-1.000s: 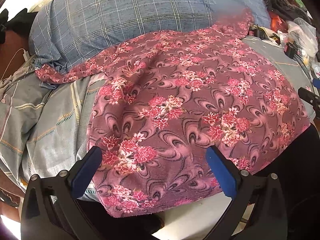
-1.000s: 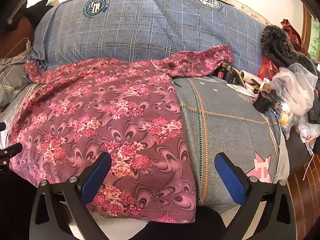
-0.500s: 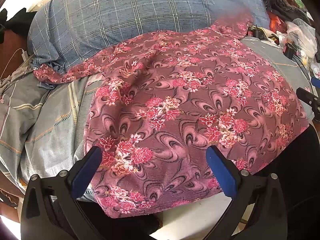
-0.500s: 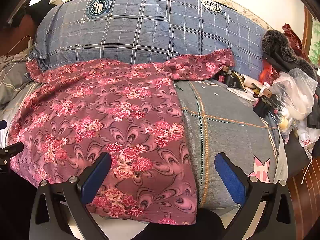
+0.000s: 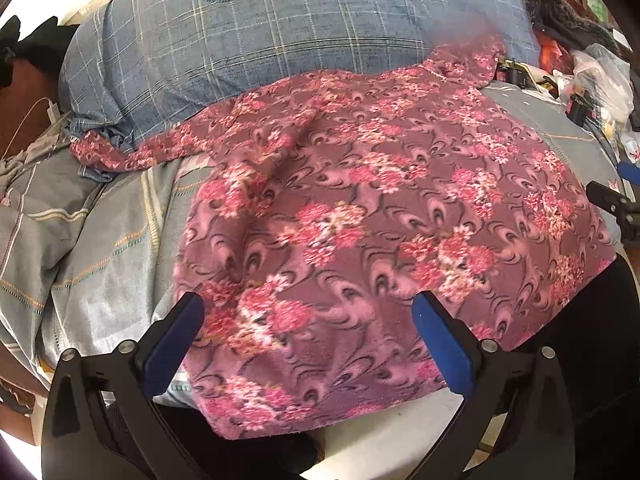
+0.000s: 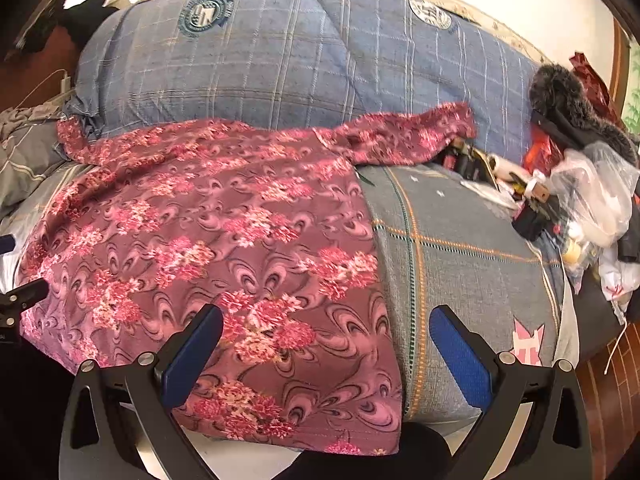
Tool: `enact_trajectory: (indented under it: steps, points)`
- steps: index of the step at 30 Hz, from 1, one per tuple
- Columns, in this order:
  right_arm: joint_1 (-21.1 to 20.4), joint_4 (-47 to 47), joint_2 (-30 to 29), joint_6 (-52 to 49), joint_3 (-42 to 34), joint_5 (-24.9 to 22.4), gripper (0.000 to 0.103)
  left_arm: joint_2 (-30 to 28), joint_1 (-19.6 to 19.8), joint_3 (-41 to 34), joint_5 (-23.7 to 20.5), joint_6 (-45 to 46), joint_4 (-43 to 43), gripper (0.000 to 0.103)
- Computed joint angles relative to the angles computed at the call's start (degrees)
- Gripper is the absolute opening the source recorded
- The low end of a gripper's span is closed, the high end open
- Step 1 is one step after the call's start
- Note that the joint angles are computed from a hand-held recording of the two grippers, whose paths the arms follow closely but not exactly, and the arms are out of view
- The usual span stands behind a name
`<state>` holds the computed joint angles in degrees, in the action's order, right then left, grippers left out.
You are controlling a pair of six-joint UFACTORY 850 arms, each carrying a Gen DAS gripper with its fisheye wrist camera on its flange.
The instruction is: Fold small clothes
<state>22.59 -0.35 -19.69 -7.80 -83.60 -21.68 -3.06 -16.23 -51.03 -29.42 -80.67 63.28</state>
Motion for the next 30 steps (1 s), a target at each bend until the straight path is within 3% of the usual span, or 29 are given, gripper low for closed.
enact_trajectory:
  steps: [3, 7, 12, 14, 15, 16, 17, 18, 19, 20, 25, 30]
  points:
    - [-1.6, -1.8, -2.5, 5.2, -2.9, -4.1, 0.103, 1.3, 2.1, 1.0, -0.9, -0.3, -0.6, 0.103]
    - [-4.1, -2.6, -5.2, 9.8, -5.4, -8.0, 0.103, 2.4, 7.7, 1.5, -1.5, 2.7, -6.6, 0.103]
    - [-5.6, 8.2, -6.6, 0.5, -5.7, -11.8, 0.101, 0.4, 12.2, 0.4, -0.6, 14.3, -20.5, 0.103]
    - [-5.8, 14.9, -6.7, -6.8, -5.2, -13.3, 0.093, -1.2, 12.1, -0.3, -0.7, 18.7, -23.9, 0.103]
    - [-5.5, 16.2, -6.7, -9.0, -5.0, -14.1, 0.079, -1.6, 12.1, -0.3, -0.3, 20.1, -24.6, 0.1]
    - [-5.1, 15.1, -6.4, -9.3, -4.4, -13.7, 0.066, -1.6, 11.9, -0.1, 1.0, 22.4, -26.0, 0.082]
    - [-4.9, 15.1, -5.7, -11.0, -3.4, -11.7, 0.062, -1.1, 12.0, 0.4, 3.0, 24.4, -27.7, 0.057]
    - [-4.9, 17.4, -5.3, -14.3, -3.0, -11.3, 0.025, -0.2, 12.2, 0.7, 5.4, 28.8, -31.8, 0.022]
    - [-5.4, 20.4, -5.4, -17.2, -3.5, -12.6, 0.007, -0.2, 12.4, 0.1, 5.5, 32.5, -35.3, 0.007]
    - [-5.9, 22.7, -5.2, -18.8, -3.7, -13.0, 0.005, -0.1, 12.7, -0.5, 5.2, 36.1, -39.1, 0.004]
    - [-9.1, 39.2, -2.0, -32.7, -2.8, -14.1, 0.004, 3.2, 15.3, 0.2, 7.8, 48.9, -55.6, 0.004]
    - [-9.7, 32.7, -3.8, -25.0, -3.5, -16.8, 0.004, 0.1, 16.1, -0.7, 3.3, 53.9, -61.6, 0.004]
